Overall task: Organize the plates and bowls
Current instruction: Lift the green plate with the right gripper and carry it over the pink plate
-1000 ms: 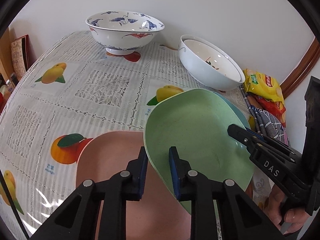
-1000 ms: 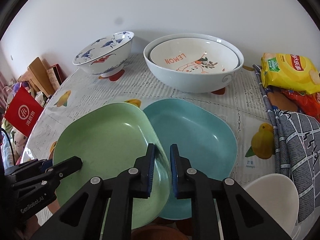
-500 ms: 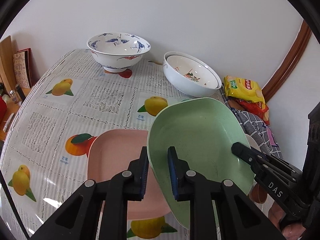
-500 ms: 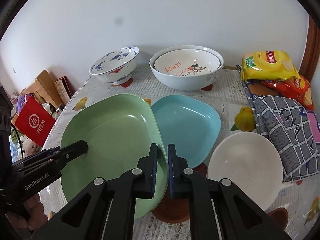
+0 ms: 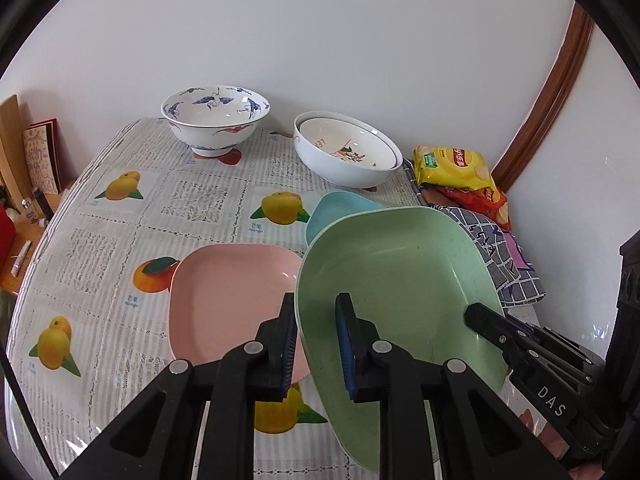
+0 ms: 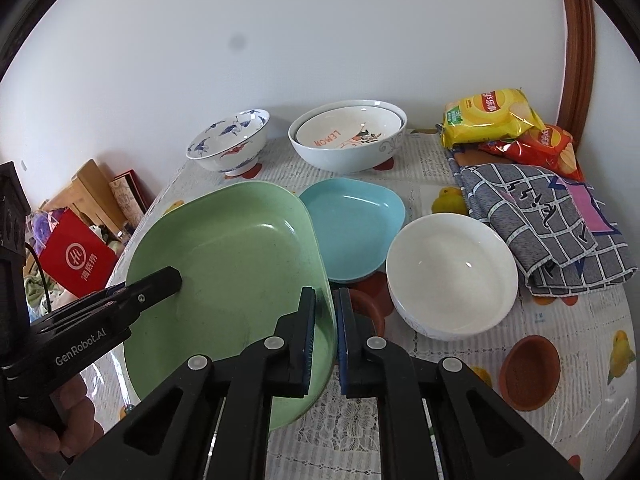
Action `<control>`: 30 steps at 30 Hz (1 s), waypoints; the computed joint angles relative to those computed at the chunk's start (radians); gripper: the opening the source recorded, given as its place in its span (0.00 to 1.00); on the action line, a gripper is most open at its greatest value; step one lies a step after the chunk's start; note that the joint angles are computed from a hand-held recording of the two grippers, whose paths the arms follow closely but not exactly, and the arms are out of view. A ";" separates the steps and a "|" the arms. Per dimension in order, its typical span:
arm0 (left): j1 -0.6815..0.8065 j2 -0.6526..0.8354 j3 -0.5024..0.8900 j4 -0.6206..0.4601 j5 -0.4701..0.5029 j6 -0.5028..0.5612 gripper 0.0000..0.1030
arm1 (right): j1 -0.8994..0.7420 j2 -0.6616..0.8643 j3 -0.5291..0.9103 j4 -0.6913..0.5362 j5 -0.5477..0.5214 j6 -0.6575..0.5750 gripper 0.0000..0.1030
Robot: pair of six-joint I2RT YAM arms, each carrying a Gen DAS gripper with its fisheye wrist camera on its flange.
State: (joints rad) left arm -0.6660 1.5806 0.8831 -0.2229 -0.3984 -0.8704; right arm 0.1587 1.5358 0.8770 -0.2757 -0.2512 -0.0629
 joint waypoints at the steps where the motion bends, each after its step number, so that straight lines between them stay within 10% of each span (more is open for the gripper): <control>1: -0.009 -0.004 -0.001 -0.003 -0.005 -0.002 0.18 | -0.002 -0.015 -0.011 -0.001 0.000 0.004 0.10; 30: -0.063 0.007 -0.022 0.052 0.023 0.008 0.18 | -0.045 -0.184 -0.154 -0.010 0.045 0.070 0.08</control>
State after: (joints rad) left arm -0.7288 1.5877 0.8613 -0.1710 -0.3758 -0.8619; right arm 0.1134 1.3517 0.7232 -0.2857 -0.2065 0.0074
